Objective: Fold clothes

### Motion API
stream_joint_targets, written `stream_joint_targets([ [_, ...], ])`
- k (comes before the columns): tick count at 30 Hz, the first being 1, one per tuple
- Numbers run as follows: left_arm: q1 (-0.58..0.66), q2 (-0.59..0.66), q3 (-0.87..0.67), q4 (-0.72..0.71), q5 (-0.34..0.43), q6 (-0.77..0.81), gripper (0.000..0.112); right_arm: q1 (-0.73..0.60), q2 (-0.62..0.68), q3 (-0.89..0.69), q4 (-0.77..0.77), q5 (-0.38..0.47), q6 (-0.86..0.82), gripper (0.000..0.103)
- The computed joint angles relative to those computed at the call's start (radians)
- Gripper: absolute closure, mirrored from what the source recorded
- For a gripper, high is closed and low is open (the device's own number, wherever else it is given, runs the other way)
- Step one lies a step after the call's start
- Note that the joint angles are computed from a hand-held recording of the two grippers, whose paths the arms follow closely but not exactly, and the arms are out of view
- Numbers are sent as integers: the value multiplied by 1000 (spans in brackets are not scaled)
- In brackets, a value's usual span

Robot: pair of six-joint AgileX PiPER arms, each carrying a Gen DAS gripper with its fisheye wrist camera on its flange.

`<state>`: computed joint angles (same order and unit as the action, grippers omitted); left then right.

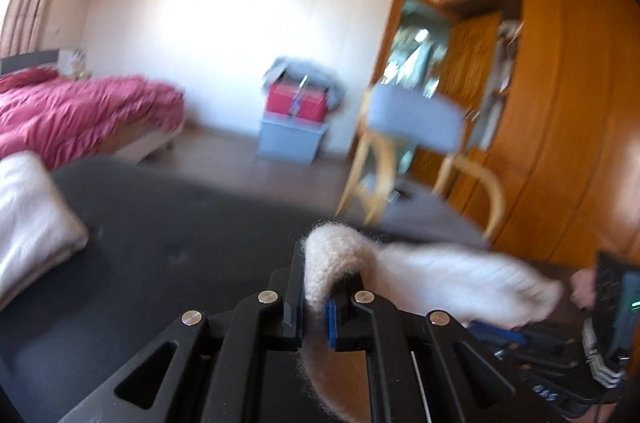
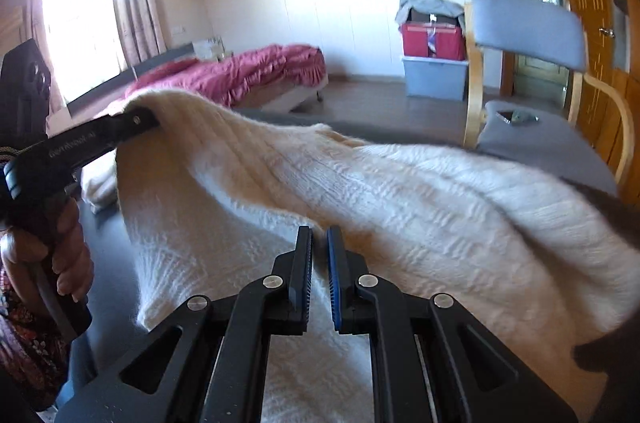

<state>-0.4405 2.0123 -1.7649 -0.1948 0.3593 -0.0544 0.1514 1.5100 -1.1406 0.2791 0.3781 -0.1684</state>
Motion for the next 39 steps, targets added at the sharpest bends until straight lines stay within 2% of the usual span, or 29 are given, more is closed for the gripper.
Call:
stream_joint_targets([
  [2, 7, 65, -50, 35, 84, -44, 106, 13, 59, -56, -81, 52, 64, 94],
  [4, 18, 97, -55, 18, 140, -53, 103, 13, 64, -79, -88, 96, 49, 94],
  [6, 32, 86, 1, -37, 132, -30, 100, -4, 18, -64, -60, 91, -17, 92],
  [7, 41, 73, 41, -73, 113, -9, 98, -10, -6, -61, -95, 87, -3, 90],
  [10, 47, -24, 212, -128, 17, 15, 97, -60, -62, -76, -190, 114, 47, 71],
  [12, 45, -89, 314, -174, -38, 42, 97, -120, -80, -97, -160, 146, -3, 38],
  [14, 30, -126, 343, -256, -40, 122, 97, -171, -54, -160, -185, 191, -18, 30],
  [16, -3, -131, 312, -283, 12, 174, 95, -198, 29, -288, -255, 269, -27, 30],
  [19, -80, -111, 258, -287, 76, 212, 95, -215, 134, -445, -248, 369, -104, 30],
  [22, -171, -39, 158, -81, 140, 28, 95, -238, 261, -621, -176, 495, -194, 30],
  [25, -238, 72, 17, 142, 274, -162, 95, -230, 407, -794, -200, 641, -219, 30],
  [28, -285, 84, 20, 324, 254, -279, 93, -229, 526, -885, -227, 738, -217, 30],
  [32, -287, 105, -14, 338, 280, -271, 93, -335, 581, -905, -5, 768, -218, 31],
  [35, -280, 122, -42, 339, 302, -275, 97, -370, 552, -826, 73, 710, -267, 47],
  [39, -307, 176, -149, 460, 393, -306, 102, -357, 478, -718, 31, 635, -269, 72],
])
